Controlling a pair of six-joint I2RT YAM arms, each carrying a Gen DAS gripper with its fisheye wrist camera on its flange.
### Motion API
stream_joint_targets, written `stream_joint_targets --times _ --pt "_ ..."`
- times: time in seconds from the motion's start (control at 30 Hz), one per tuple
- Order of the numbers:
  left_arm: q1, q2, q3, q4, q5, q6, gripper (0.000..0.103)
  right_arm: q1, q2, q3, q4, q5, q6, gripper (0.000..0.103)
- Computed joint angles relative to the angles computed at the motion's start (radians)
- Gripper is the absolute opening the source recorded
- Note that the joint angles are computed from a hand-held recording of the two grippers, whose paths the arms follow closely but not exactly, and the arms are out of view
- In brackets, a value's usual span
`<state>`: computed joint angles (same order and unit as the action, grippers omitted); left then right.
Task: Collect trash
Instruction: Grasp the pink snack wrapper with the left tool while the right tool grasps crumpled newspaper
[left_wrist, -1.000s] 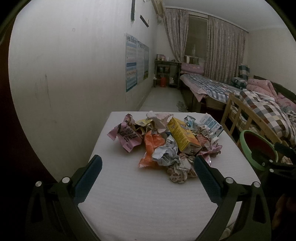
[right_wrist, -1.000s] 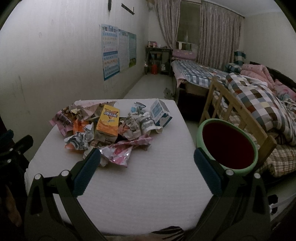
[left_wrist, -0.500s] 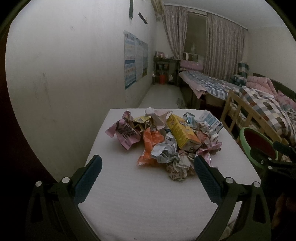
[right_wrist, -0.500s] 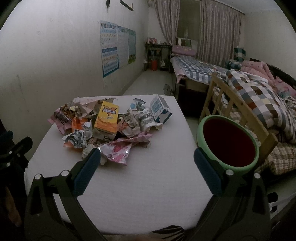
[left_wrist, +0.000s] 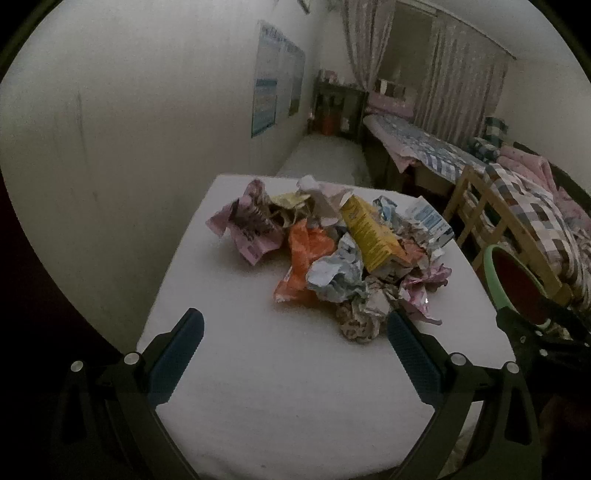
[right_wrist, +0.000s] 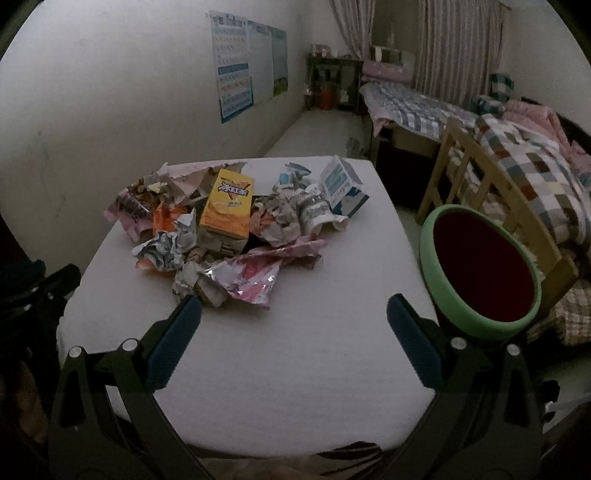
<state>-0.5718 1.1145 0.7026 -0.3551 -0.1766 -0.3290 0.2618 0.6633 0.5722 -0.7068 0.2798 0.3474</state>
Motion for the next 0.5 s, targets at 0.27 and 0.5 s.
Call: stream_joint_targets --times 0.27,0.5 --pt "0.157 0.195 0.162 -0.050 0.137 0.133 0.095 -0.189 0.187 0.062 0.090 -0.162 -0.126 0.099" --pt "0.252 0.368 0.344 -0.091 0.198 0.213 0.095 -0.267 0.418 0.170 0.163 -0.246 -0.207 0.099"
